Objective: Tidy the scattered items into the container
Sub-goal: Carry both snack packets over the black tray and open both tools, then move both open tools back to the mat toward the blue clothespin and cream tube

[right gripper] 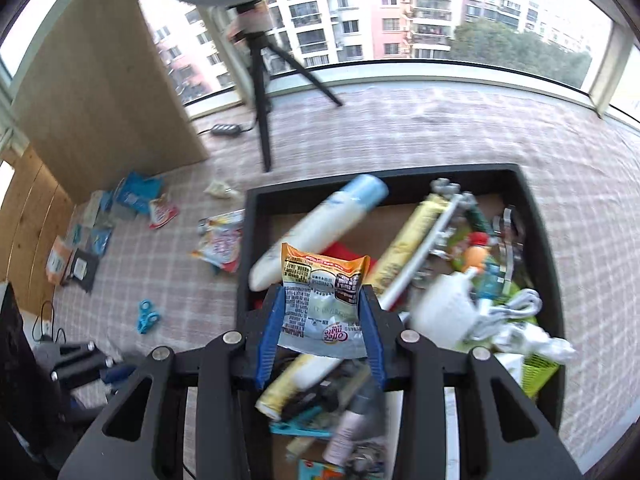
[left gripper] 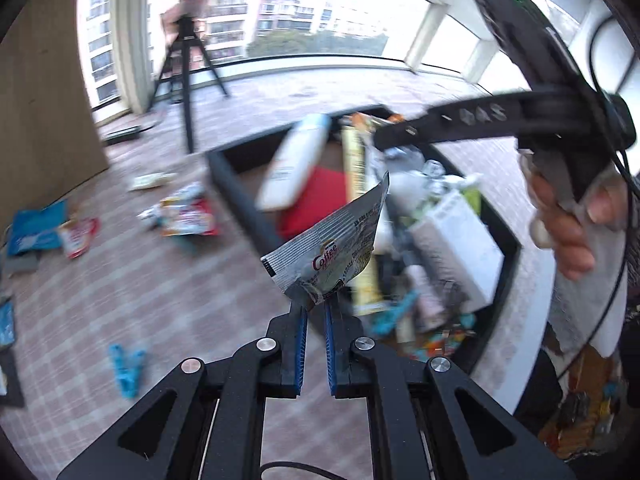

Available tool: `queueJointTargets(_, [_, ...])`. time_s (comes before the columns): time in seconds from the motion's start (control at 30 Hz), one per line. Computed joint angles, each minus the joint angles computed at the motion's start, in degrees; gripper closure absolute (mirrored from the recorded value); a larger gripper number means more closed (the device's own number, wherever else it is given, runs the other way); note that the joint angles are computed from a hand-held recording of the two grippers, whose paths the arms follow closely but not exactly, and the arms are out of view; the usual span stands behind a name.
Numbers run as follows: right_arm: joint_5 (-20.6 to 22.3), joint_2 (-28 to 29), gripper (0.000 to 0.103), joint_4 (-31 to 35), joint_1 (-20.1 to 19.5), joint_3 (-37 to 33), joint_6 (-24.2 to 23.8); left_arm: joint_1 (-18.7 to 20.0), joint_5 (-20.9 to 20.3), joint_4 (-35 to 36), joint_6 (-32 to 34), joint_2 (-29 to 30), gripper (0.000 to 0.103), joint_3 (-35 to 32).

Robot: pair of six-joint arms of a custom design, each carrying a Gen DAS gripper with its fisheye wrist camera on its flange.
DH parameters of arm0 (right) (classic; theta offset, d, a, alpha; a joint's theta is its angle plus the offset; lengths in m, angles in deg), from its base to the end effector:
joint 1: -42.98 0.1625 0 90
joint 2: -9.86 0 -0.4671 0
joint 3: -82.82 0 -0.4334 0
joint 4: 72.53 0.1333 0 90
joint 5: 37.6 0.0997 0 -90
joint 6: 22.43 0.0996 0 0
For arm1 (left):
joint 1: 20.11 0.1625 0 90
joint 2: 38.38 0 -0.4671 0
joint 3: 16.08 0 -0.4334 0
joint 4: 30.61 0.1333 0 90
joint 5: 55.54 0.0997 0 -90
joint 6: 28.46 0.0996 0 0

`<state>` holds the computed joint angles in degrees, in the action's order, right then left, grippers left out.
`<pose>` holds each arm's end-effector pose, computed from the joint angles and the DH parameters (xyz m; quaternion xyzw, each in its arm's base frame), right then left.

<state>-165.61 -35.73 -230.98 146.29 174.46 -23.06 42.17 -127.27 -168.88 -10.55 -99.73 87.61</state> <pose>0.2426 -0.7130 0.1496 0.0498 -0.9283 0.2178 0.2972 -0.1582 -0.6548 0.1967 0.3748 0.9120 -0.0644 0.1536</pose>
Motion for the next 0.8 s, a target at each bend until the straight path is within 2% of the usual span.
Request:
queueJointTargets(0.17, [-2.04,-2.94,0.067,-1.43,-1.23,2.43,1.19,-3.12,-3.34,1.95,1.11,0.18,0.095,2.47])
queueJointTargets(0.23, [-2.61,-3.62,0.066,-2.06,-1.63,3.0,1.56,-4.0,-4.5,3.4,0.73,0.3,0.091,2.85])
queueJointTargets(0.27, [-2.08,-3.94,0.062,-3.01,-1.93,3.36,1.34,-4.5,-4.52,3.82,0.57,0.36,0.076,3.1])
queueJointTargets(0.3, [-1.7,-4.22,0.056,-3.4,-2.21,3.53,1.55,-4.96,-4.15,3.61,0.43,0.39,0.045,3.47])
queueJointTargets(0.33, [-1.88,-4.45,0.051,-2.45,-2.4,3.38,2.7,-5.23,-4.06,2.31,0.5,0.21,0.035,4.14])
queueJointTargets(0.37, [-2.05,-4.63,0.043,-1.9,-2.53,3.33,3.88,-5.36,-4.11,0.9,0.64,-0.05,0.033,4.76])
queueJointTargets(0.5, [-1.99,-4.55,0.043,-2.68,-2.33,3.52,2.86,-5.35,-2.68,0.56,0.04,-0.28,0.034,4.6])
queueJointTargets(0.8, [-0.18,-2.28,0.043,-1.36,-0.99,1.53,0.3,-2.62,0.52,-0.8,-1.9,-0.97,0.035,3.46])
